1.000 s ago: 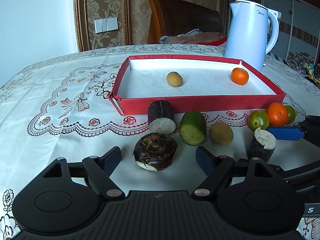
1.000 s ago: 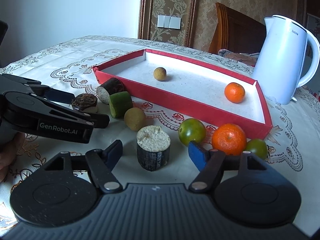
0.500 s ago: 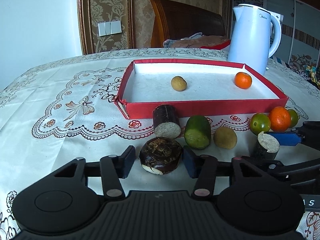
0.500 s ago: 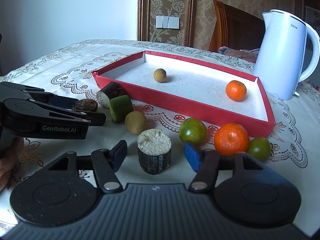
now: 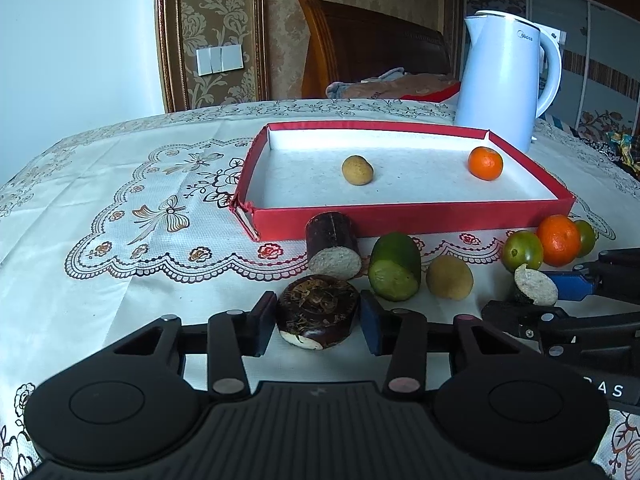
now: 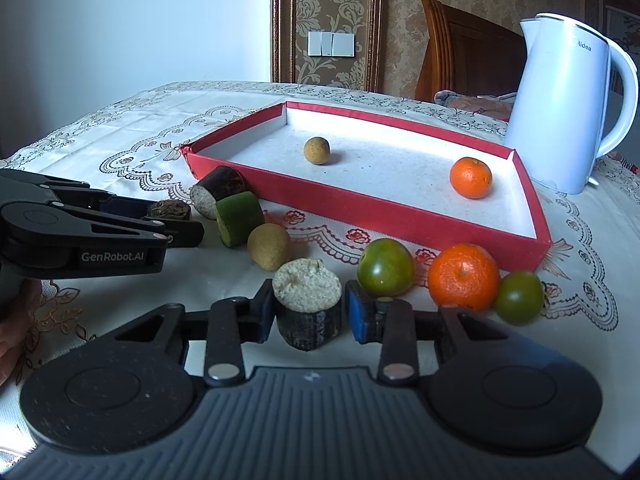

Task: Organize fruits
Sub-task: 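Grasp the dark root piece with the right tool while the left tool grasps the dark round piece, then carry the root piece with the right tool while the left tool carries the round piece into the tray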

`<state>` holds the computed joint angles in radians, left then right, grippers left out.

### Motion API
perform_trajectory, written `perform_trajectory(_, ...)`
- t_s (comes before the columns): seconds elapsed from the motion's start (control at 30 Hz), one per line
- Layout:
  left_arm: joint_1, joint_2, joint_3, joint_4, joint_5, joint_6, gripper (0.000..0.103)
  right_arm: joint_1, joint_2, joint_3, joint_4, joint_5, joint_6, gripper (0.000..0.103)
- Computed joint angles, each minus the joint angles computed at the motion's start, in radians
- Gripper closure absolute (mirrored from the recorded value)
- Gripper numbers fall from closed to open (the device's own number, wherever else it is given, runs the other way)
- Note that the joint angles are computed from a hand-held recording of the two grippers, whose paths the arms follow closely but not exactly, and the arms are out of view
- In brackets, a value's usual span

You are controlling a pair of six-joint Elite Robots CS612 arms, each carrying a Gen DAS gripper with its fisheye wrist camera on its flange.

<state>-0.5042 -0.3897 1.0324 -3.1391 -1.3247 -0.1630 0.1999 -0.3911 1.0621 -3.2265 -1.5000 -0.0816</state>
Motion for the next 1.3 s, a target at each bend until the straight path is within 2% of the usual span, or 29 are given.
perform_trajectory(0.37, -0.001, -0.003, 0.008, -0.017, 0.003, 0.002, 0.06, -0.002, 0.0, 0.006, -0.026, -0.003, 0.021, 0.072)
perform_trajectory(0.6, -0.001, -0.001, 0.024, -0.12, 0.02, -0.022, 0.06, -0.009, 0.001, 0.025, -0.12, -0.006, 0.084, 0.072)
perform_trajectory(0.73, 0.002, -0.002, 0.025, -0.141, 0.009, -0.046, 0.06, -0.011, 0.0, 0.031, -0.152, -0.024, 0.092, 0.072)
perform_trajectory(0.87, 0.006, -0.004, 0.012, -0.118, -0.022, -0.054, 0.06, -0.018, -0.005, 0.036, -0.185, -0.034, 0.111, 0.072)
perform_trajectory(1.03, -0.004, 0.01, -0.031, -0.108, 0.015, -0.016, 0.06, -0.028, -0.008, 0.022, -0.202, -0.087, 0.132, 0.072)
perform_trajectory(1.3, -0.007, 0.061, -0.166, -0.025, 0.005, -0.021, 0.06, -0.039, 0.031, -0.087, -0.124, -0.158, 0.161, 0.072)
